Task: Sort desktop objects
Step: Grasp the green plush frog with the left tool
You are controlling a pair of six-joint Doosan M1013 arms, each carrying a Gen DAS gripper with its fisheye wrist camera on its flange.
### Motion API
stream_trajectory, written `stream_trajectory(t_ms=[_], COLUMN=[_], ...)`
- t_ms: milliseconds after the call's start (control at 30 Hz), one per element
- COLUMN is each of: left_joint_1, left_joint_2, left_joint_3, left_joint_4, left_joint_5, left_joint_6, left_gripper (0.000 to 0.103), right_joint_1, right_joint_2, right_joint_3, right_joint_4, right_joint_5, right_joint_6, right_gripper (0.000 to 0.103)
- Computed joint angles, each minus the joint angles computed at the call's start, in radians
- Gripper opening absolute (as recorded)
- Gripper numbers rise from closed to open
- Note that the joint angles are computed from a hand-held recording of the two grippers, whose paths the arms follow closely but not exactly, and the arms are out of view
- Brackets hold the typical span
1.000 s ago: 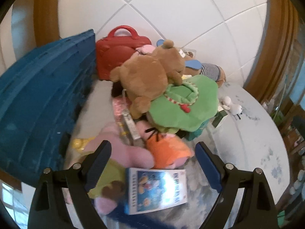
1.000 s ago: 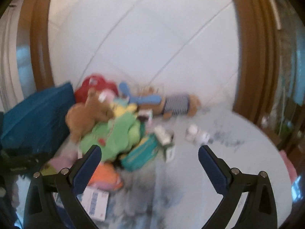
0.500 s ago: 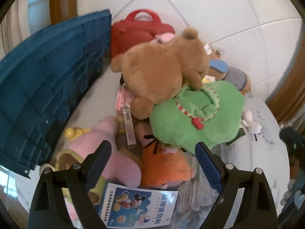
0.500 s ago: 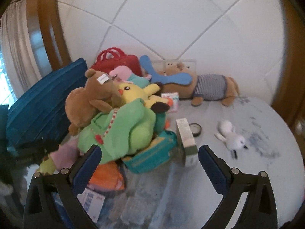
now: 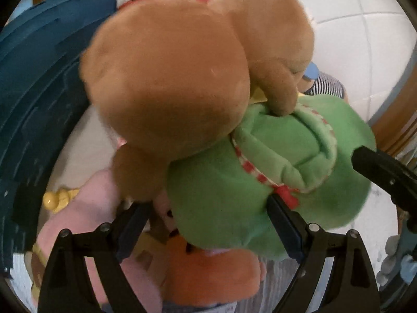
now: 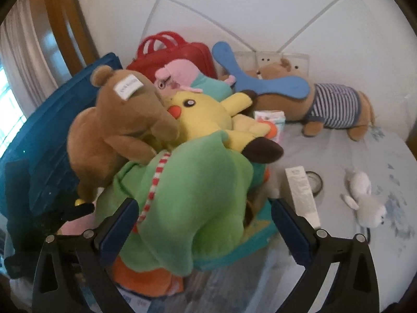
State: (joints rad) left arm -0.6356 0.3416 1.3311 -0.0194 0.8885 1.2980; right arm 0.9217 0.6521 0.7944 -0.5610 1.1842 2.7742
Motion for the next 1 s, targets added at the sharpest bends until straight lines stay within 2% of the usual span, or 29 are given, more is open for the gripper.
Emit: stream_trajectory(t_ms=[67, 167, 333, 433, 567, 600, 667, 833, 1000], left_joint_1=[0.001, -0.007, -0.017, -0.026, -0.020, -0.023, -0.029, -0.042, -0.061], left_joint_2=[0.013, 0.029, 0.039, 0.030, 0.013, 0.007, -0.007, -0.050, -0.100], left_joint_3=[-0.006, -0.014, -0.013, 0.008, 0.027, 0.031, 0.039, 0.070, 0.107], left_joint_4=[-0.023, 0.008, 0.027, 0.054, -0.020, -0.012, 0.001, 0.014, 0.023], left_joint_5=[-0.005, -0.009, -0.028, -0.068, -0.087, -0.091, -0.098, -0.108, -0.108], left_joint_6=[0.023, 0.013, 0.021, 0.014, 0.067, 0.065, 0.068, 0.067, 0.075], left_gripper=[0.095, 0.103, 0.103, 0.102, 0.080, 0.077, 0.065, 0.064, 0.062], right_joint_1=[-0.015, -0.039, -0.068, -0.076, -0.079, -0.073, -0.058, -0.024, 0.019], right_joint_2=[0.008, -0.003, -0.049, -0.068, -0.076, -0.074, -0.071, -0.099, -0.138], right_joint_3=[0.001, 0.046, 0.159, 0.206, 0.236, 0.230, 0.217, 0.238, 0.275], right_joint_4=[0.029, 0.081, 0.159, 0.192, 0.241, 0.234, 0.214, 0.178, 0.140], right_joint_5=[-0.004, -0.063, -0.204, -0.268, -0.333, -0.325, -0.304, -0.296, -0.294], right_joint_6=[-0.007, -0.005, 0.022, 0.031, 0.026, 0.022, 0.016, 0.037, 0.087], right_gripper=[0.103, 0.103, 0.103, 0.103, 0.103, 0.102, 0.097, 0.089, 0.089])
